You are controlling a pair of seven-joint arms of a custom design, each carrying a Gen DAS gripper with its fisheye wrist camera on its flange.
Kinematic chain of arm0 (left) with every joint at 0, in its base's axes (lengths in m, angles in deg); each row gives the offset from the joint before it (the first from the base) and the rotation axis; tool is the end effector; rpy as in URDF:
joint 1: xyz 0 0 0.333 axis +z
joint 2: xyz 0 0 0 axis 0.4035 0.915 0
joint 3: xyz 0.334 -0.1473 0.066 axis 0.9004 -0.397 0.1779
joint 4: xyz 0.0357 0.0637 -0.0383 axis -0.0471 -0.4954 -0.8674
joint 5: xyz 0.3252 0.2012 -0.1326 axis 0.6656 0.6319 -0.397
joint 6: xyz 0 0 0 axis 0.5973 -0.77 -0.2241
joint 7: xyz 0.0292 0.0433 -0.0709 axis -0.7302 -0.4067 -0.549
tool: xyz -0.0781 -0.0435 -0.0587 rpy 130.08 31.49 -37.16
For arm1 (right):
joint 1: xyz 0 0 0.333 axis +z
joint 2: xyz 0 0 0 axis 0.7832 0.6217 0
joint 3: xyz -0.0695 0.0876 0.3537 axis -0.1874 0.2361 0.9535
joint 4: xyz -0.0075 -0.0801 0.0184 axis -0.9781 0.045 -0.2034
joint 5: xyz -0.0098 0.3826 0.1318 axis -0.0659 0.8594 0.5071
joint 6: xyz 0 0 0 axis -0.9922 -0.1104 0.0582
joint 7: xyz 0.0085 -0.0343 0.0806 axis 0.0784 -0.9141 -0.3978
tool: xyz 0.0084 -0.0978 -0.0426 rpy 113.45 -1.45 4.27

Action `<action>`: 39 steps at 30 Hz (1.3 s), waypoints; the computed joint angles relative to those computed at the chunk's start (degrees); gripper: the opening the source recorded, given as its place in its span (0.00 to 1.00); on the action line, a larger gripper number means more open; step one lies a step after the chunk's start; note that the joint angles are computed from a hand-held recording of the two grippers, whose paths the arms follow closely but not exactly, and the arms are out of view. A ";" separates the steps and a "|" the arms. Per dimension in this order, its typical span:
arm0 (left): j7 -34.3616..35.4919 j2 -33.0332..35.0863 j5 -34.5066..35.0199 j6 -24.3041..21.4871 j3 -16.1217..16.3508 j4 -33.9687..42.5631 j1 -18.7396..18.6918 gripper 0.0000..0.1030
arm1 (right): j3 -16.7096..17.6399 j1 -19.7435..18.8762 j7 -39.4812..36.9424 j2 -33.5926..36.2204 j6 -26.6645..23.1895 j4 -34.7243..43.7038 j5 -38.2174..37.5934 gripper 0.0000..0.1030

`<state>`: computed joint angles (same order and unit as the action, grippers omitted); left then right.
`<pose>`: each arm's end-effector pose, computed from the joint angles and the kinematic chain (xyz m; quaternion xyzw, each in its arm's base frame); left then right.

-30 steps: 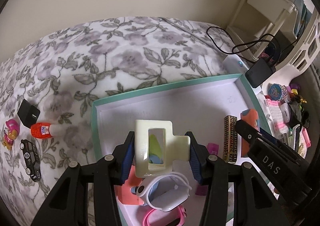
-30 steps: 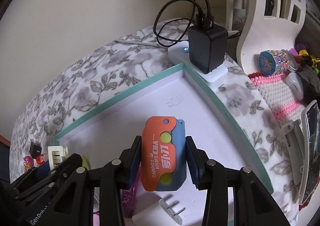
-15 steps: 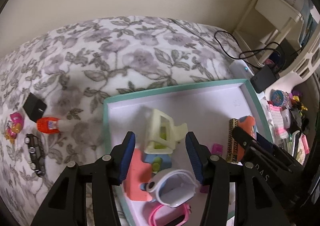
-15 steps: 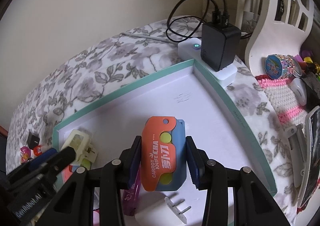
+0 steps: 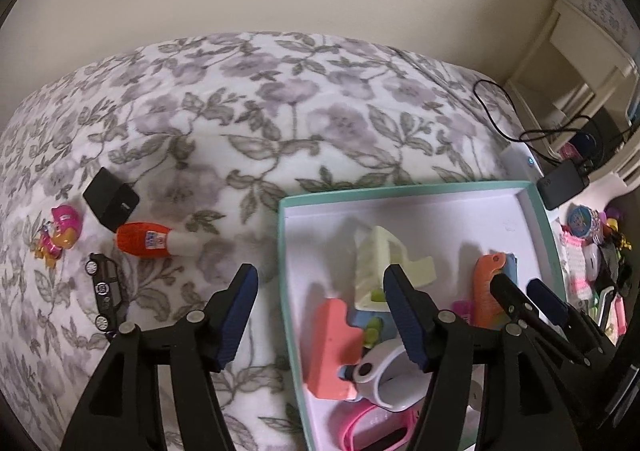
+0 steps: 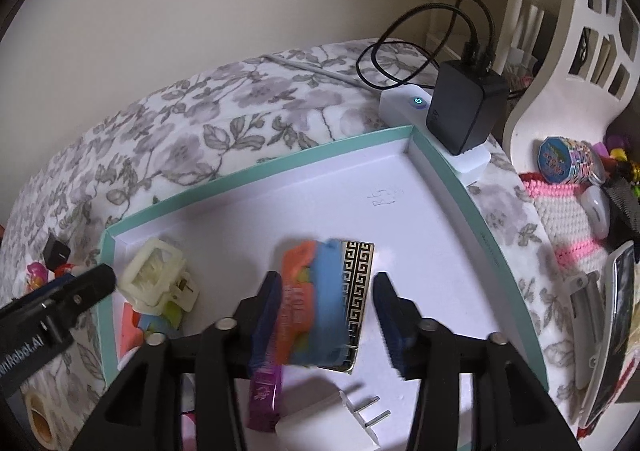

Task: Organize rigid objects
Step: 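Open the left gripper to drop the hair clip while the right lowers the toy knife, then withdraw both open grippers from the tray back toward the remaining objects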

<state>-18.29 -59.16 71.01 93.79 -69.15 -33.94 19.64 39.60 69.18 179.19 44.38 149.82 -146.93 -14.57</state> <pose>0.6789 -0.1358 0.4087 -0.7988 0.5618 -0.1778 0.1211 0.7074 0.1902 0.3962 -0.7343 0.6316 -0.1396 0.2061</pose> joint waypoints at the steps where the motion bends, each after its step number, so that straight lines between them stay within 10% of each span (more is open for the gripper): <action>1: -0.32 -0.14 -0.02 -0.05 0.15 -0.17 0.03 0.65 | -0.18 0.21 0.04 -0.03 0.00 -0.05 -0.31 0.59; 6: -2.74 -1.16 -0.18 0.43 0.99 -1.84 0.61 0.86 | -0.82 1.20 0.40 -0.12 0.23 -0.23 -2.14 0.70; 19: -11.40 -4.66 6.58 1.08 3.85 -6.21 1.97 0.87 | -0.13 1.91 -0.61 -0.79 1.57 -1.49 -2.46 0.99; 39: -24.70 -10.40 16.07 2.44 6.12 -12.79 4.97 0.99 | -0.83 6.13 -1.76 -1.90 7.73 -1.72 -6.83 1.00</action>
<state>-42.99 -69.56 87.08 96.23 -63.03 -46.73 24.60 38.76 75.31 177.42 42.47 157.55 -148.65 -21.40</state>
